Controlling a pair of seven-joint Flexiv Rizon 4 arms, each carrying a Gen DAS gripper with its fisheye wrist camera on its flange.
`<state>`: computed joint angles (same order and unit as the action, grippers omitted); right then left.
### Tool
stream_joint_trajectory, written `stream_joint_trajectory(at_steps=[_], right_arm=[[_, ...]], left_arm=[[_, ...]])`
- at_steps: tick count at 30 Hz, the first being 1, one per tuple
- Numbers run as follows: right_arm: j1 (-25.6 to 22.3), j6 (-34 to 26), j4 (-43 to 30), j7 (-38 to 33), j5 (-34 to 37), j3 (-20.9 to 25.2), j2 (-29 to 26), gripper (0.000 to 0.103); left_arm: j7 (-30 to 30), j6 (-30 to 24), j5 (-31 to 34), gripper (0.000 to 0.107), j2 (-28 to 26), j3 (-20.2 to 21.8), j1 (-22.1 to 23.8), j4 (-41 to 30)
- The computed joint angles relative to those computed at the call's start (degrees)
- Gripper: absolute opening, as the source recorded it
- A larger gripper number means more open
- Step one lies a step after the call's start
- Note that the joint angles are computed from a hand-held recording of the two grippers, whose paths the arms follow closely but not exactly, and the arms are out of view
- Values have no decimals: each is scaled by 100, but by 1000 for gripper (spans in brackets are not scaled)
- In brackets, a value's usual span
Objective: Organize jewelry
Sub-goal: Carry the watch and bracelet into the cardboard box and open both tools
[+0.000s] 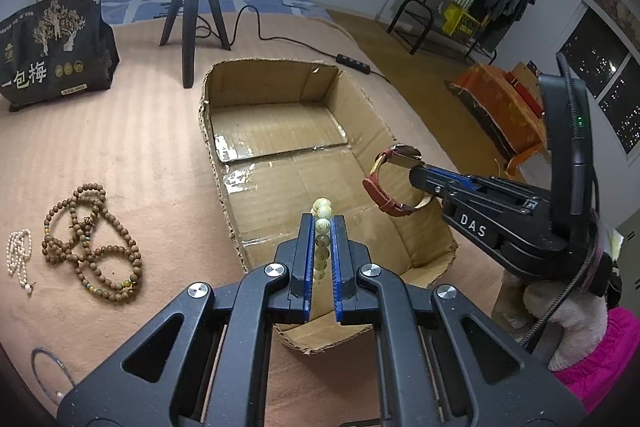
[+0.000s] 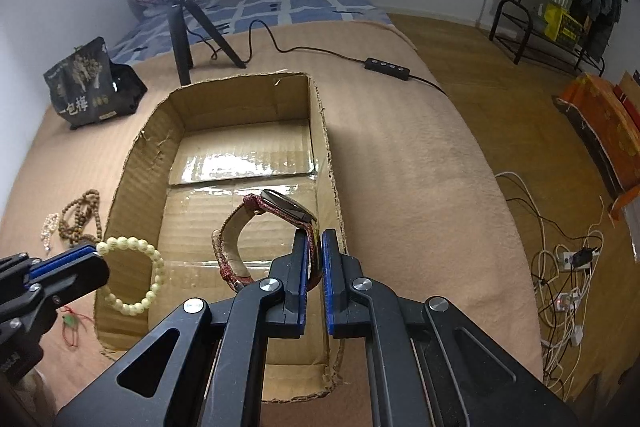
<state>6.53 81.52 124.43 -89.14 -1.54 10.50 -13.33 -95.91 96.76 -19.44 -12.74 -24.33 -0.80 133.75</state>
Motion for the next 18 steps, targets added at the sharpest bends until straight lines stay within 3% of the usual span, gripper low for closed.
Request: stream_joint_trajectory(at_steps=[4,7,9,11,18], right_arm=[[-9,-33,-8,-39,21,22,6,6],[60,3,28,15,-96,-59,4,8],[83,-2,35,44,-159,-84,4,15],[143,93,98,137,-283,-156,26,34],[122,283,173,206,-380,-131,86,36]], left_arm=[[48,15,-58,5,19,-243,241,55],[27,-7,-48,5,36,-192,226,49],[-15,-92,-72,7,75,-39,100,39],[23,-96,-144,10,85,1,60,55],[55,-180,-138,10,219,605,-454,70]])
